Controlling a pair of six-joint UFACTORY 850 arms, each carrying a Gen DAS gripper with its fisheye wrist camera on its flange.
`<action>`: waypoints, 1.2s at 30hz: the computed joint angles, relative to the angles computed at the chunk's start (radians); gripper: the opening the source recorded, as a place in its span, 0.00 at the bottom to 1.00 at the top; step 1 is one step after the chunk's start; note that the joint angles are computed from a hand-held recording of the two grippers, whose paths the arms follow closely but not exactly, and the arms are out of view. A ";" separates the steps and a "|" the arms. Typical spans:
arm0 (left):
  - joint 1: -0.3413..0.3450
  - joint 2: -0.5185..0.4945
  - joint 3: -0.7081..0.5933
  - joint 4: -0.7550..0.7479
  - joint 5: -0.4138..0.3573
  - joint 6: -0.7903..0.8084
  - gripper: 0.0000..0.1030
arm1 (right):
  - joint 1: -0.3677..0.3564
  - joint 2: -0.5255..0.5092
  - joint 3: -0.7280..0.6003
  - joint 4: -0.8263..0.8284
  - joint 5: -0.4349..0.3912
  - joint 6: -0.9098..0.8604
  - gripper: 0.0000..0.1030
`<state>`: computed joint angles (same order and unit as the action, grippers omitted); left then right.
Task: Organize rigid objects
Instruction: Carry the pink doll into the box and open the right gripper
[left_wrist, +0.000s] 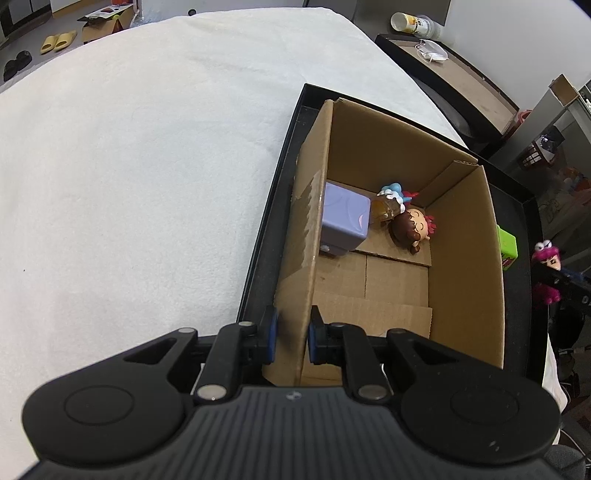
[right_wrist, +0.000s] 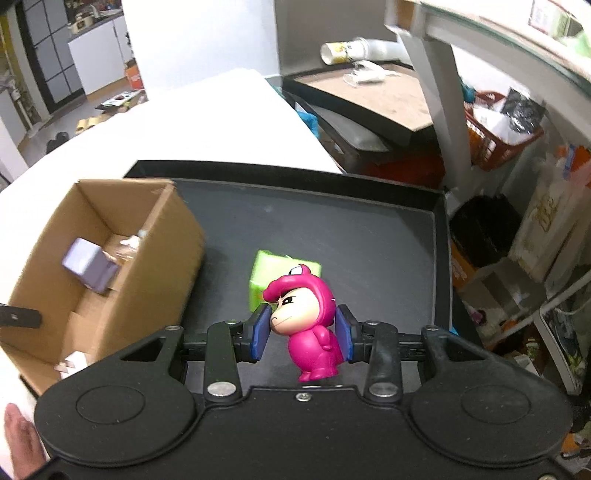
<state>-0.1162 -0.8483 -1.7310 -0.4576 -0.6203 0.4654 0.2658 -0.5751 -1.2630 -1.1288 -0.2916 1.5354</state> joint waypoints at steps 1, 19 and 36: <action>0.000 0.001 0.001 -0.003 0.001 0.004 0.15 | 0.005 0.003 -0.005 0.005 -0.003 -0.011 0.36; 0.006 0.005 0.007 -0.033 -0.003 0.039 0.15 | 0.062 -0.031 -0.151 0.091 -0.004 -0.159 0.36; 0.014 -0.002 -0.001 -0.061 -0.021 0.065 0.15 | 0.100 -0.155 -0.326 0.474 0.011 -0.529 0.36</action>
<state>-0.1020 -0.8499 -1.7317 -0.5182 -0.6408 0.5301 0.3661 -0.7297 -1.5891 -0.6552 -0.2805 1.0060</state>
